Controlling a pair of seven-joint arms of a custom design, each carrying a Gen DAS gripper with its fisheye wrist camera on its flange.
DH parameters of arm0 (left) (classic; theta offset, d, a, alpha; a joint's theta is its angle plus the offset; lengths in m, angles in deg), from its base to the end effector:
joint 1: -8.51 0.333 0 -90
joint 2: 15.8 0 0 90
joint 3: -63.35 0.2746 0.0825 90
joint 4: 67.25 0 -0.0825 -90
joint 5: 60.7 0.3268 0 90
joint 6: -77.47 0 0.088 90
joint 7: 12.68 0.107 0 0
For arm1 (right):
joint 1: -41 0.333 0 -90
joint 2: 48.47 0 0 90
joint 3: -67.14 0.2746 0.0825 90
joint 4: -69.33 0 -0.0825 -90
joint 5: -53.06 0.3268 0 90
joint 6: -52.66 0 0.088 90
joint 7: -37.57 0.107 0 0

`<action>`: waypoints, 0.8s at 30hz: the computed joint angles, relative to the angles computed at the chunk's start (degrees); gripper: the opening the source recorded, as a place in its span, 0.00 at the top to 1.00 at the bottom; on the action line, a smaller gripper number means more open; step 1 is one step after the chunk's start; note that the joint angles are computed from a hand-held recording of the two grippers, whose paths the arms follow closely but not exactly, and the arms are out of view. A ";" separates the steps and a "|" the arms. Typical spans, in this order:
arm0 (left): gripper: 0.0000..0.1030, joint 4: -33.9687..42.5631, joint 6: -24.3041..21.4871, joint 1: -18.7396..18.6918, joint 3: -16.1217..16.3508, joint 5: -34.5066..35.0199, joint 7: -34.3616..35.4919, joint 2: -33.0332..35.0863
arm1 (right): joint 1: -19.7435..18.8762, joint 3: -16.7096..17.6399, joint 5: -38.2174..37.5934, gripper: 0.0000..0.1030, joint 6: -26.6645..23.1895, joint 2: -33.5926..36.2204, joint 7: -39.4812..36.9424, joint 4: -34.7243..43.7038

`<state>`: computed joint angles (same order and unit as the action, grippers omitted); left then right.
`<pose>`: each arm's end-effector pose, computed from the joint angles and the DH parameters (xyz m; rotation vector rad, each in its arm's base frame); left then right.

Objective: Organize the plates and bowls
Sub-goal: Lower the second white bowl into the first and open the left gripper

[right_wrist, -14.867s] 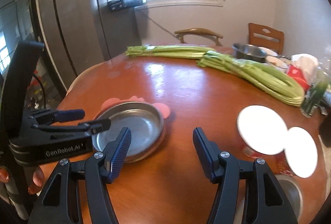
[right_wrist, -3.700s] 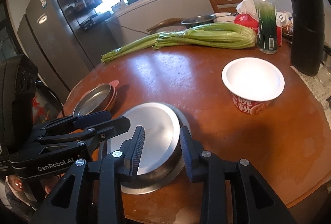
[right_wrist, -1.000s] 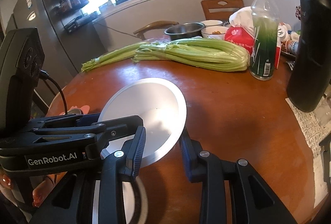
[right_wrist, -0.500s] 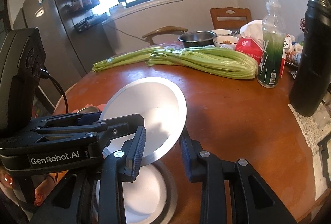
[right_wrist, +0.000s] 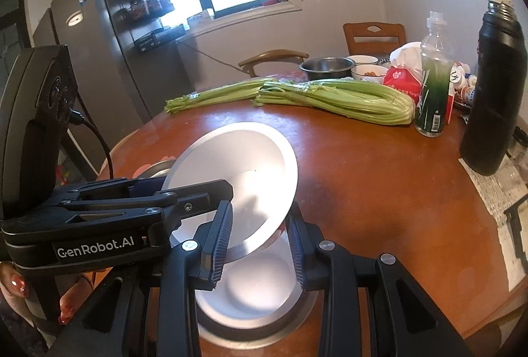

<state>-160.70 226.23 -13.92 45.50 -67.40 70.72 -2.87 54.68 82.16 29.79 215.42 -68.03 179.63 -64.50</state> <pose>0.4822 -0.3796 0.5551 -1.4586 2.3959 -1.1105 0.3854 0.2480 0.5438 -1.5995 1.6757 -0.5253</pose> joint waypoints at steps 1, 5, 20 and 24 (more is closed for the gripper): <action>0.52 -0.86 0.16 0.01 -0.02 -0.03 0.00 -0.63 | 0.20 0.10 0.13 0.67 -0.15 -0.43 0.18 -0.37; 0.52 -3.97 0.67 0.07 -0.09 -0.36 0.04 -2.76 | 1.41 0.03 1.61 0.66 -0.57 -1.56 0.00 -1.72; 0.52 -7.98 0.58 -0.79 0.17 1.58 -2.48 -2.91 | 4.38 -0.99 6.99 0.66 -1.26 -1.58 -2.96 -5.15; 0.52 -8.05 0.78 -1.26 0.35 3.71 -3.90 -2.41 | 4.70 -1.31 7.83 0.66 -1.74 -1.34 -4.06 -5.49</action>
<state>-168.75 227.01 -15.18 45.85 -63.69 66.82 -5.27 59.38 80.85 37.62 213.68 -69.37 175.57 -69.99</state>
